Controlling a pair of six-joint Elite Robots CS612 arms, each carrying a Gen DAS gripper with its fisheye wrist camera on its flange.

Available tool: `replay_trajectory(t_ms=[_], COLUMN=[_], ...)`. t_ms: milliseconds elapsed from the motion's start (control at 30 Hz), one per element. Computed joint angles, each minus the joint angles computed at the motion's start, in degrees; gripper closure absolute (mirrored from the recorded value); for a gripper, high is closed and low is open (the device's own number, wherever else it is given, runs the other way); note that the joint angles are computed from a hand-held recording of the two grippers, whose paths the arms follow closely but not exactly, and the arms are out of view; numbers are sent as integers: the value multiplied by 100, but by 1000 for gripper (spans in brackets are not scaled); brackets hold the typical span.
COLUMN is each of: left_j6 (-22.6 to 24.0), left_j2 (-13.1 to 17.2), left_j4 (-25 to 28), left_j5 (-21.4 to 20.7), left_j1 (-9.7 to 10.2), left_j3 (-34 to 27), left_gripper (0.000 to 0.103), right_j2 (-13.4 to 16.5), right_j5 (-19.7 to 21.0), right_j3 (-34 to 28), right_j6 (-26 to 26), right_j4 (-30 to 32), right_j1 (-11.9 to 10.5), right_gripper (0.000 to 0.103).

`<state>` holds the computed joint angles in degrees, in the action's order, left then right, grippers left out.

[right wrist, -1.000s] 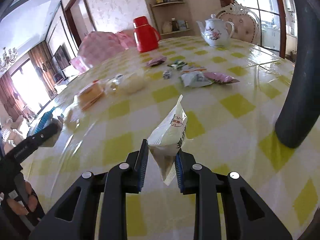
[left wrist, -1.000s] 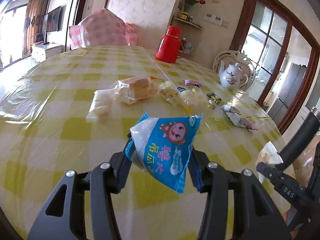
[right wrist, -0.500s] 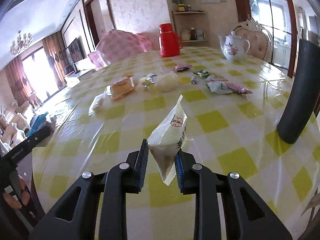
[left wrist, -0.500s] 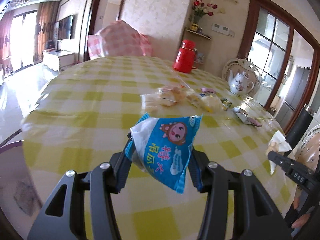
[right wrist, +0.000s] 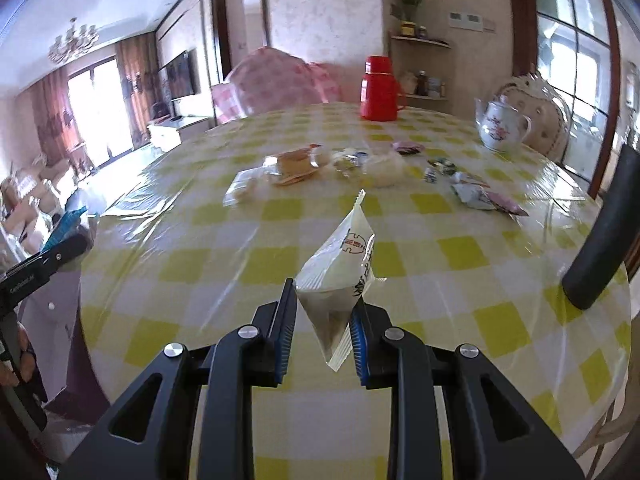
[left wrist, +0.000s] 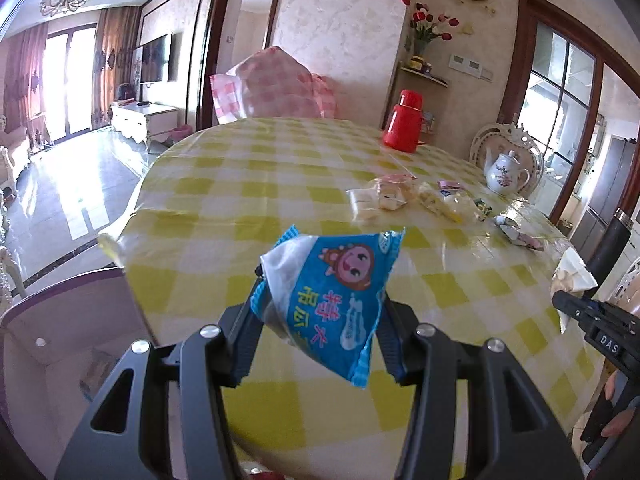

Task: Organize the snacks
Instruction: 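Carry both pouches over the purple-rimmed bin and open both tools to drop them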

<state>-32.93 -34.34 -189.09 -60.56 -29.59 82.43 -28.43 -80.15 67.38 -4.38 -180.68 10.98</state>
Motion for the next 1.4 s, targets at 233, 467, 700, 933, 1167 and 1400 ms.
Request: replay_trajectory(t_ms=[233, 467, 700, 933, 1167, 1400], left_j6=[-135, -520, -1062, -1484, -1756, -1878], left_j2=[-203, -482, -708, -886, -996, -978], left_j4=[-102, 1, 56, 312, 710, 891], left_j5=[115, 150, 288, 372, 311, 257], left_j1=[19, 169, 329, 467, 599, 646], left_j3=[434, 914, 1403, 1754, 1907, 1897], left_gripper=[52, 52, 52, 52, 51, 50], right_j2=[-68, -94, -156, -195, -178, -119], right_j5=[491, 1189, 1679, 1913, 1995, 2243], right_j3=[98, 139, 126, 170, 151, 75], right_j6=[-512, -1040, -1673, -2339, -2737, -2999], right_j4=[-52, 29, 445, 812, 1233, 1549], right_j1=[230, 510, 828, 1078, 1219, 1257], right_gripper=[78, 78, 78, 78, 77, 77])
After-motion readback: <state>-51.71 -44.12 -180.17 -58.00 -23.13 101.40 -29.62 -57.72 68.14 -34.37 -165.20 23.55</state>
